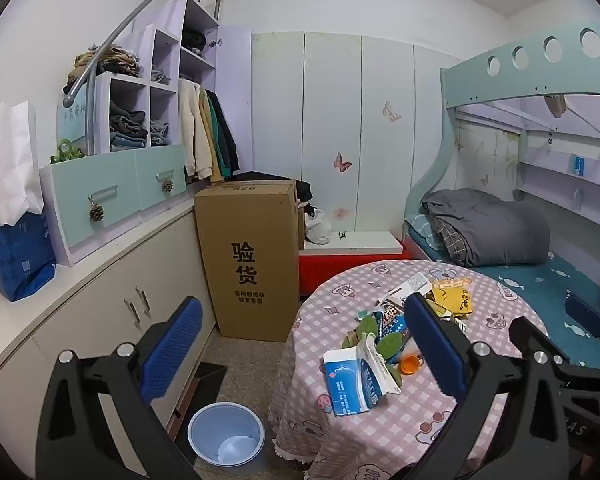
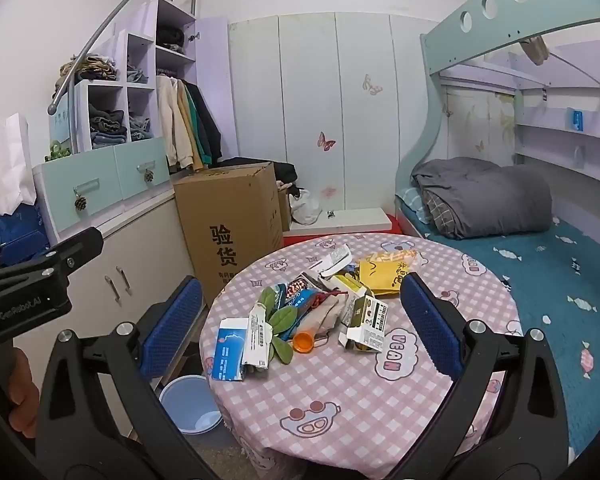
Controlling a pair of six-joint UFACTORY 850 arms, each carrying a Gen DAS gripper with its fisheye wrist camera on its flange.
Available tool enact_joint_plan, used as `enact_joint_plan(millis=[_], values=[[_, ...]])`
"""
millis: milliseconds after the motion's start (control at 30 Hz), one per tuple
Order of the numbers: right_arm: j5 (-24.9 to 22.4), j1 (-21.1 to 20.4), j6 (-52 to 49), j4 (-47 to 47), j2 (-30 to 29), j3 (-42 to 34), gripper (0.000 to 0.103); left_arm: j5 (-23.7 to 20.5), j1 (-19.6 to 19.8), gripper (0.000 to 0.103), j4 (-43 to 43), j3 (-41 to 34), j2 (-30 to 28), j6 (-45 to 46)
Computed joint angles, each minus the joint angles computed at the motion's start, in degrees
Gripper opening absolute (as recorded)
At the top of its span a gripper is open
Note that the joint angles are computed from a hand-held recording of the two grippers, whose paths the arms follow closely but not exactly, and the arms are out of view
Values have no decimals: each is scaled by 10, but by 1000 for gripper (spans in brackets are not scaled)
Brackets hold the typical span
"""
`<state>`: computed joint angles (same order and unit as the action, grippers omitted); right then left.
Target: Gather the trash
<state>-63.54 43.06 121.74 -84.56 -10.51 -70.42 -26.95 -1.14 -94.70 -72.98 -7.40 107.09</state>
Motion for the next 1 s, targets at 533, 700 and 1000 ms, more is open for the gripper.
enact_joint_plan(millis=[533, 700, 1000], values=[[13, -5, -3, 4, -5, -1, 97, 5, -7, 99, -23, 2, -7, 29], [20, -7, 2, 3, -9, -1, 97, 3, -4, 99, -15, -1, -8, 17], [26, -9, -1, 5, -11, -3, 97, 0, -1, 99, -15, -1, -9, 17]])
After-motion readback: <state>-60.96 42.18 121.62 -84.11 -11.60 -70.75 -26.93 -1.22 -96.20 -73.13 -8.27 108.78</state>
